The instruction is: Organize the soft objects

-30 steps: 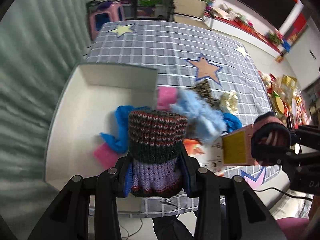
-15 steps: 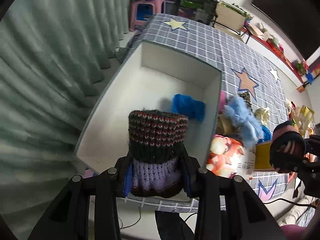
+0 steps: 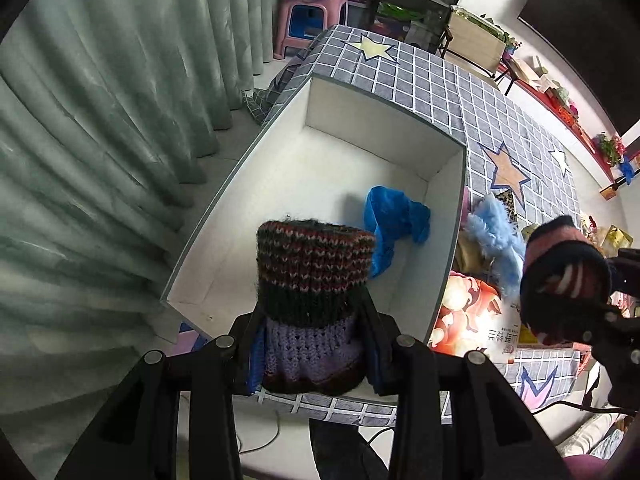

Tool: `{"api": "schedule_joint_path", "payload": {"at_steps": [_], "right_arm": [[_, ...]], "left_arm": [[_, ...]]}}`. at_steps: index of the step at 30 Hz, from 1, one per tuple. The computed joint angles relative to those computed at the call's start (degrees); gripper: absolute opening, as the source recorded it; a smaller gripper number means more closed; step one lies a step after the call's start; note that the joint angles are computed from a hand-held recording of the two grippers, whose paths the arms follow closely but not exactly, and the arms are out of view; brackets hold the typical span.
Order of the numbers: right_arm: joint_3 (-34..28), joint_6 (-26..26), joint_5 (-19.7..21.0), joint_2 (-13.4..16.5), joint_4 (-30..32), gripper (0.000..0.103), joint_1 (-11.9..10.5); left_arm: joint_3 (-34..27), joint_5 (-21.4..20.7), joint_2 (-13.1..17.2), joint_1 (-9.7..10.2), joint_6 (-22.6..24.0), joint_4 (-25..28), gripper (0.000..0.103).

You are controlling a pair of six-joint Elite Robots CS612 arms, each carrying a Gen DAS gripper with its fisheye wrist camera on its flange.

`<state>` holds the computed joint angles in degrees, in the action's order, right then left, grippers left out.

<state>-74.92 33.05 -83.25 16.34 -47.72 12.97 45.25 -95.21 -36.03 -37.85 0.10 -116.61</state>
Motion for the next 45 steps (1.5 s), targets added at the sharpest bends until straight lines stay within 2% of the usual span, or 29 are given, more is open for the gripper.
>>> {"api": "schedule_joint_path", "payload": {"at_steps": [29,45], "right_arm": [[6.90,-3.80,0.91,-2.06,-4.45,0.043,0.03],[7.60,-4.12,1.65,-2.04,-4.98,0.043,-0.34]], "left_arm": [[-2.41,1.69,1.77,0.23,-0.90,1.74,0.043],[-4.30,2.07,2.94,0.22,-0.42,3.54,0.043]]}}
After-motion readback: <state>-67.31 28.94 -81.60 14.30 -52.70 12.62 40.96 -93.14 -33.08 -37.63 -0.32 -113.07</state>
